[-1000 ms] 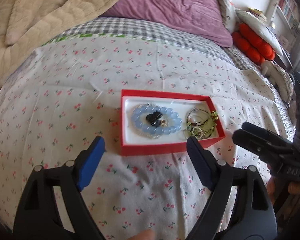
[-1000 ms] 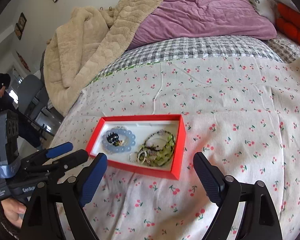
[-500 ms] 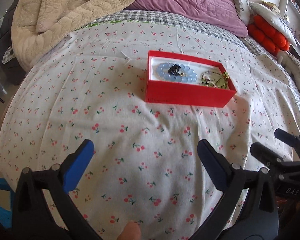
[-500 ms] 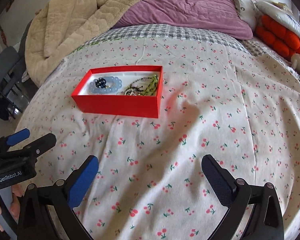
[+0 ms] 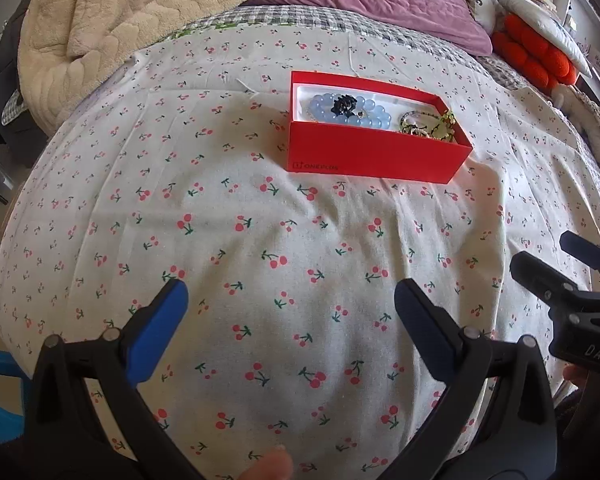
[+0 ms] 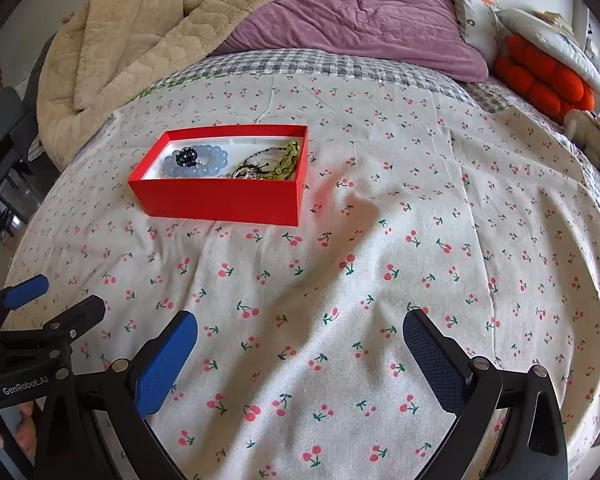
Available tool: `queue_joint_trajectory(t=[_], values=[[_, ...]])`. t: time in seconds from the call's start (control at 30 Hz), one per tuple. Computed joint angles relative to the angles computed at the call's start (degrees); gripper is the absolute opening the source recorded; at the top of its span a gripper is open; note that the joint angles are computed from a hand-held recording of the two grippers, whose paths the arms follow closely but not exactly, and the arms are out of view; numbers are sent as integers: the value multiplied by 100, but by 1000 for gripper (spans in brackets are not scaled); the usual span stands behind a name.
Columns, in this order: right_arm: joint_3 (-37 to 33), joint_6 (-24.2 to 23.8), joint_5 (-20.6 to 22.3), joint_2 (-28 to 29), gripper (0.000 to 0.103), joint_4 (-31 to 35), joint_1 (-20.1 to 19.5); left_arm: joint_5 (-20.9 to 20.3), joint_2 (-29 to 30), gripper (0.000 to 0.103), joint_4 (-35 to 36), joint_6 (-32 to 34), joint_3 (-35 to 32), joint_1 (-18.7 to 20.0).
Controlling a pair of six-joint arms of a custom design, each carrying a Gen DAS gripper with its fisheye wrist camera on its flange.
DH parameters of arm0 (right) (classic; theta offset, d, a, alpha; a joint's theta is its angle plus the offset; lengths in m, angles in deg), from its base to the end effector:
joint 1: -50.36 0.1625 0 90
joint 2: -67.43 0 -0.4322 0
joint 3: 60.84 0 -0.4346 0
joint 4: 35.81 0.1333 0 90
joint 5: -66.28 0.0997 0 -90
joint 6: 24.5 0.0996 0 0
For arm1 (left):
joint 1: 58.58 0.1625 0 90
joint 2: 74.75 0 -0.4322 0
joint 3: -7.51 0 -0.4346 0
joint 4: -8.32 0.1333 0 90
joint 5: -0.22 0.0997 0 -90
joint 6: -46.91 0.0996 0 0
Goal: Organize jewelry
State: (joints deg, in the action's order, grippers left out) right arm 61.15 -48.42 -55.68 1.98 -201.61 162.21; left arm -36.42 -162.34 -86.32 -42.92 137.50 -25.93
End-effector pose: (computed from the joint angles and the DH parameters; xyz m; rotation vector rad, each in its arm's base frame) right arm 0.2762 -0.4723 0.1462 0.8771 -2.3962 0.4192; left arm -0.2062 -0.3854 0.1932 -0.2455 2.1589 -0.8254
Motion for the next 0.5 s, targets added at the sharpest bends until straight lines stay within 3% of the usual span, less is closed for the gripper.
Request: queue_joint_trajectory(t=[0.27,0.5], values=[[-152,249,-44,148,103,165,-66,-100,37,102,-368,188,43,152],[-225,139,-155,304,103,17,-20,-114,64,102,-398,271,28,172]])
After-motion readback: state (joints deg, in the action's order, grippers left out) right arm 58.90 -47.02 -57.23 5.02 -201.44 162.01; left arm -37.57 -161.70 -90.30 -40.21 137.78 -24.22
